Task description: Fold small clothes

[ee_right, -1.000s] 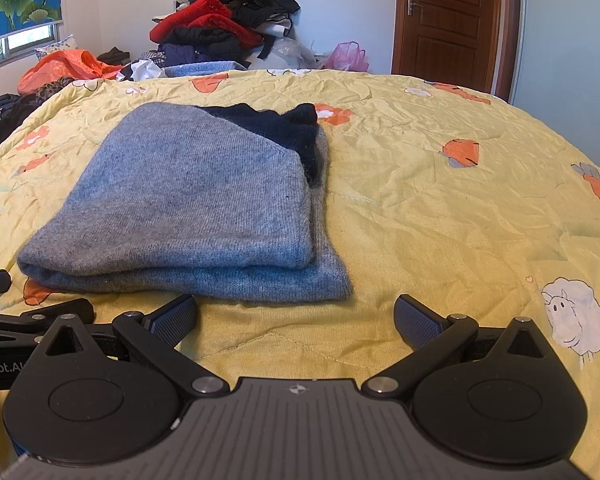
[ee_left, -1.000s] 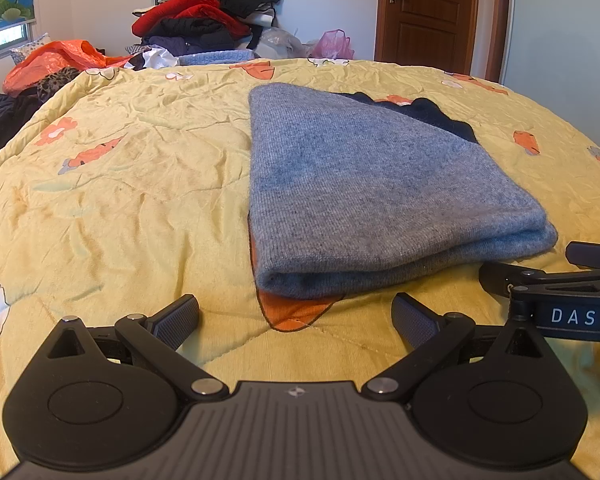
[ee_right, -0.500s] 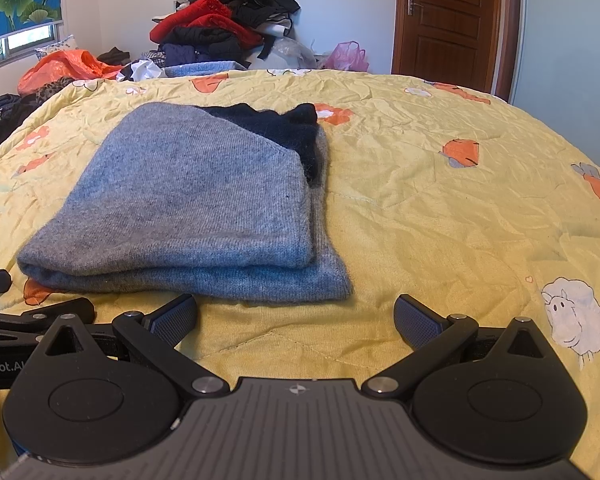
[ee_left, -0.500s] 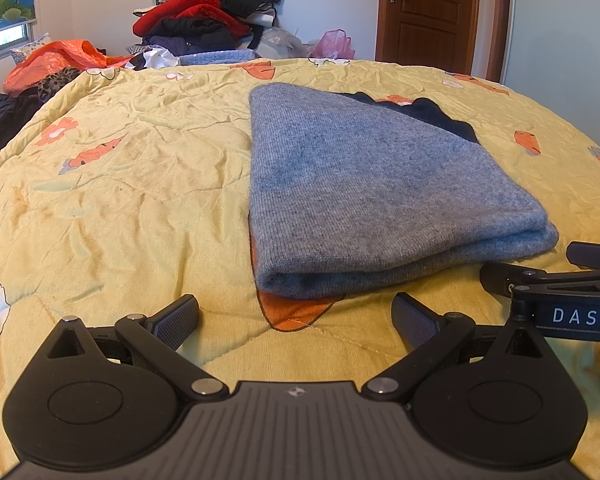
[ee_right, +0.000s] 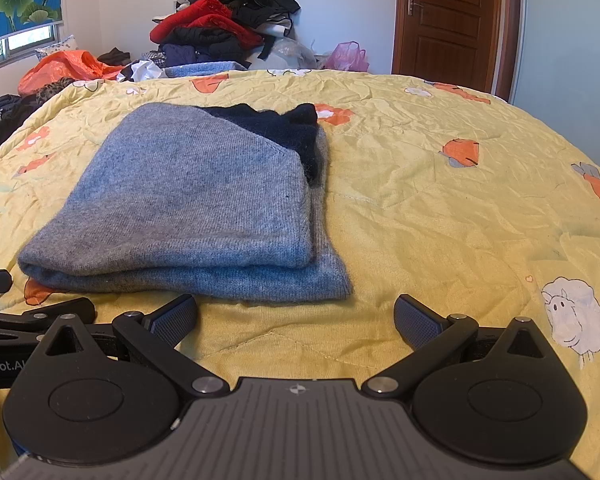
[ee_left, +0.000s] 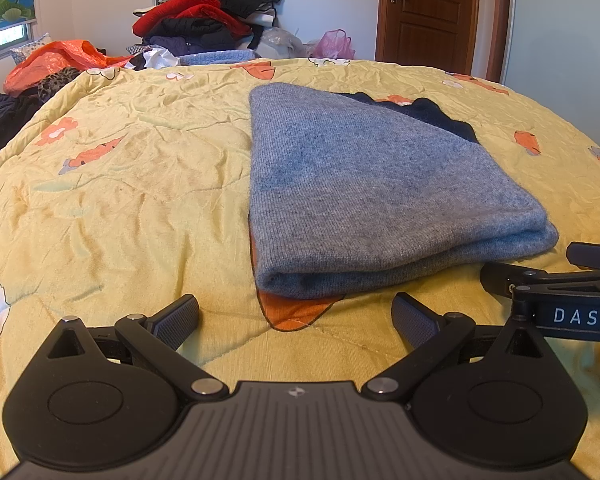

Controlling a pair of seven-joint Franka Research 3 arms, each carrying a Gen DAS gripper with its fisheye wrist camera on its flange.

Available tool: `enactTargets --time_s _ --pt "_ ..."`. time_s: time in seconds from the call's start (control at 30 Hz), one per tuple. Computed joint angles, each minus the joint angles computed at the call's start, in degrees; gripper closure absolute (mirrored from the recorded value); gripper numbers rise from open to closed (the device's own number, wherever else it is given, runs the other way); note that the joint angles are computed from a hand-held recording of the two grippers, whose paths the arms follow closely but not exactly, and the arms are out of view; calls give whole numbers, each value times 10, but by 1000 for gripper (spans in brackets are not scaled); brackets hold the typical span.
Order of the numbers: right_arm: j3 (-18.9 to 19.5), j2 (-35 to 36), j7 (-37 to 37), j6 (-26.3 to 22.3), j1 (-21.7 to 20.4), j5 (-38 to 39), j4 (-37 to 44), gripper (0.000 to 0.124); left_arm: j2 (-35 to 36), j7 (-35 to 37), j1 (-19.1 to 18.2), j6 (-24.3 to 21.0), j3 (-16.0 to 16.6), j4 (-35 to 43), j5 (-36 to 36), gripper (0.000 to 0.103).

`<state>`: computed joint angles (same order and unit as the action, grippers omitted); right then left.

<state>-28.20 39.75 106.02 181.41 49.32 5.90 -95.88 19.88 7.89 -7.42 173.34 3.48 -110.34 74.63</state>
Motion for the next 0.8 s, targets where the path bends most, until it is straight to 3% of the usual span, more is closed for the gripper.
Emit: enactTargets --time_s 0.8 --pt "-3 1 4 -4 1 -7 2 21 -1 3 0 0 0 -1 -3 0"
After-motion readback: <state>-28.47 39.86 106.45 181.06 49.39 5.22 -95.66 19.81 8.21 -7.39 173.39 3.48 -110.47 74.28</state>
